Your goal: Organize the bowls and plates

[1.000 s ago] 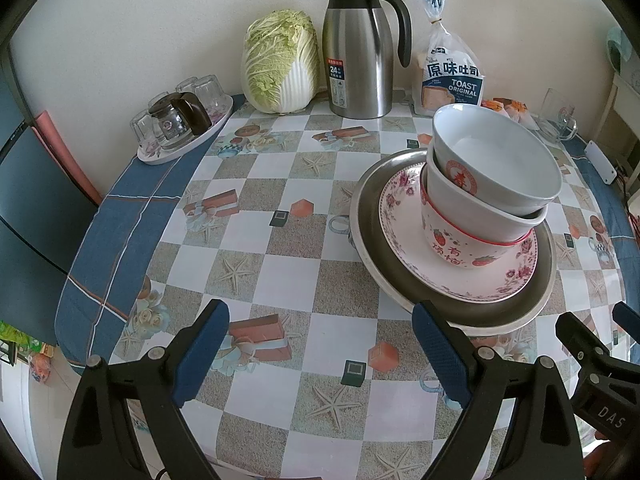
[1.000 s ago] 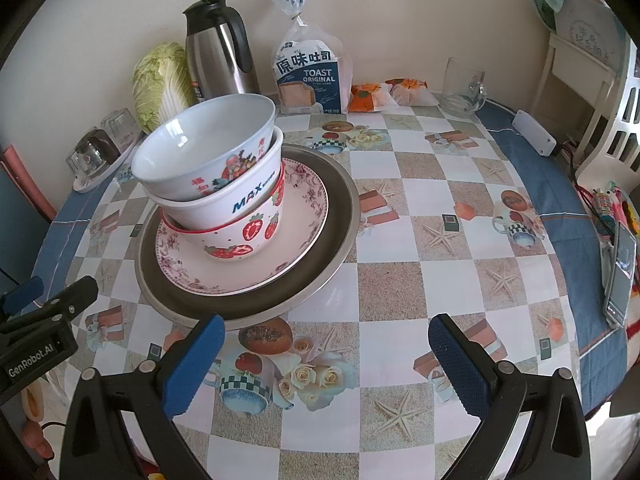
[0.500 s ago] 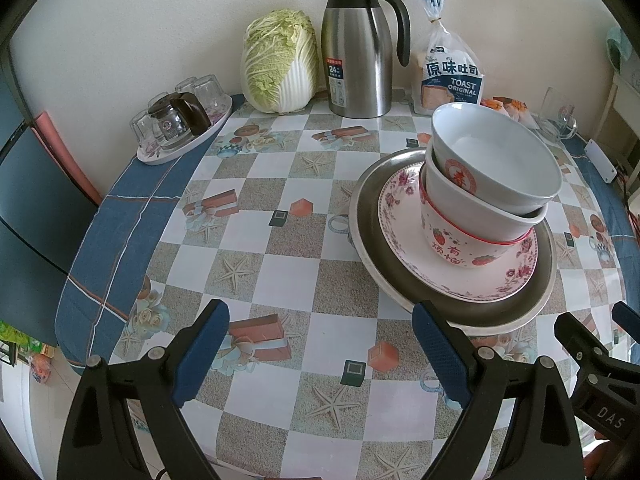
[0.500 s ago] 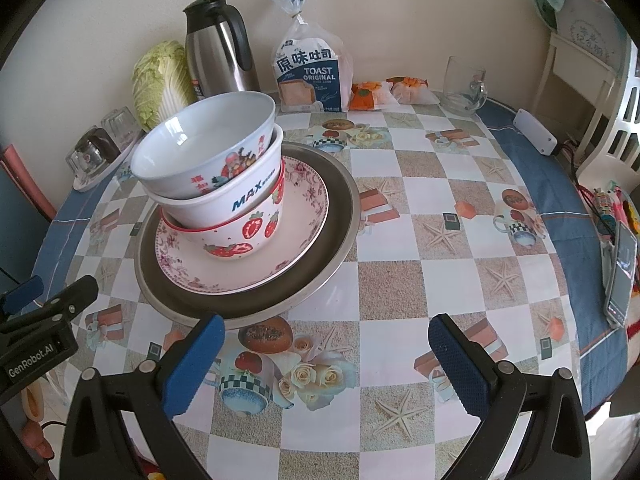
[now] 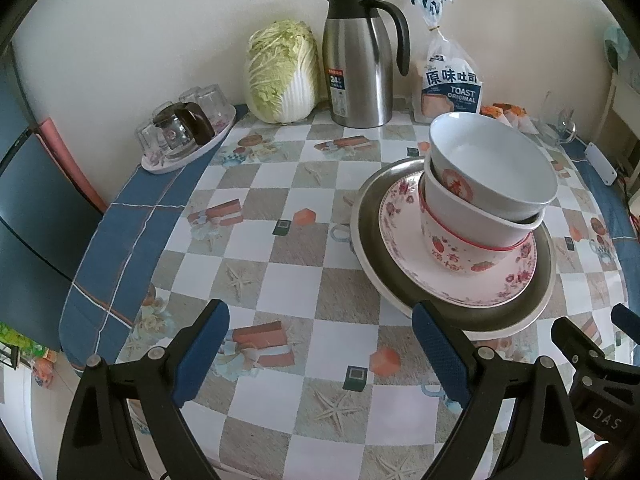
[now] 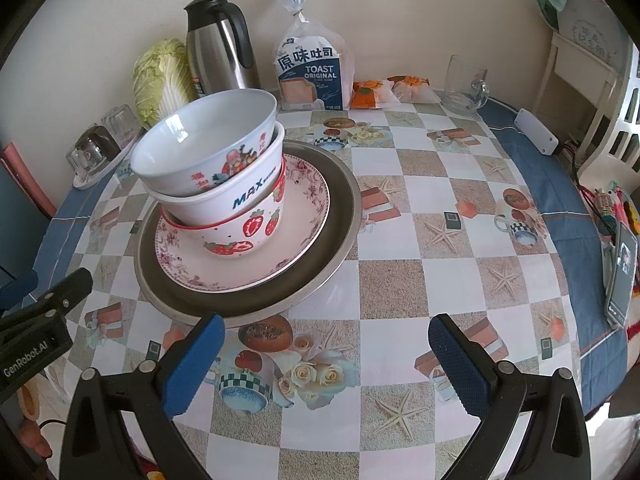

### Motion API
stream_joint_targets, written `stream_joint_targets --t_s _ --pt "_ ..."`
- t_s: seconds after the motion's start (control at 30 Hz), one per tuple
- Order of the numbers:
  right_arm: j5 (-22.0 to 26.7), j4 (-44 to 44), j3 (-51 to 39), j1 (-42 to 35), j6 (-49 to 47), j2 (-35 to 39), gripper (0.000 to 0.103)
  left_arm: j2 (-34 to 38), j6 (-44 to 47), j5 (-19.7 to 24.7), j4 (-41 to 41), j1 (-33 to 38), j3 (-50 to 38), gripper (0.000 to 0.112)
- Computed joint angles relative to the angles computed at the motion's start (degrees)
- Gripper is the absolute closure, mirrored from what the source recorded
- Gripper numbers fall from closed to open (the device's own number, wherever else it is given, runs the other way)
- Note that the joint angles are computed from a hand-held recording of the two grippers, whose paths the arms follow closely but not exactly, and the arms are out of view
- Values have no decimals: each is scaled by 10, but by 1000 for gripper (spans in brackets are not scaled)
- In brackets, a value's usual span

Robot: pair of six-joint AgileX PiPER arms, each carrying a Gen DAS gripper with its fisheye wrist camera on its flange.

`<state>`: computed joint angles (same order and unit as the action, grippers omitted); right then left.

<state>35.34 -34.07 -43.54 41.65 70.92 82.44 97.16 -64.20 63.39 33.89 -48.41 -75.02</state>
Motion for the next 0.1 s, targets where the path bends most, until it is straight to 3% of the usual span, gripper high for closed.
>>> stream_joint_targets --t_s 0.1 --pt "0 0 0 0 -1 0 0 1 6 -4 -8 3 -1 19"
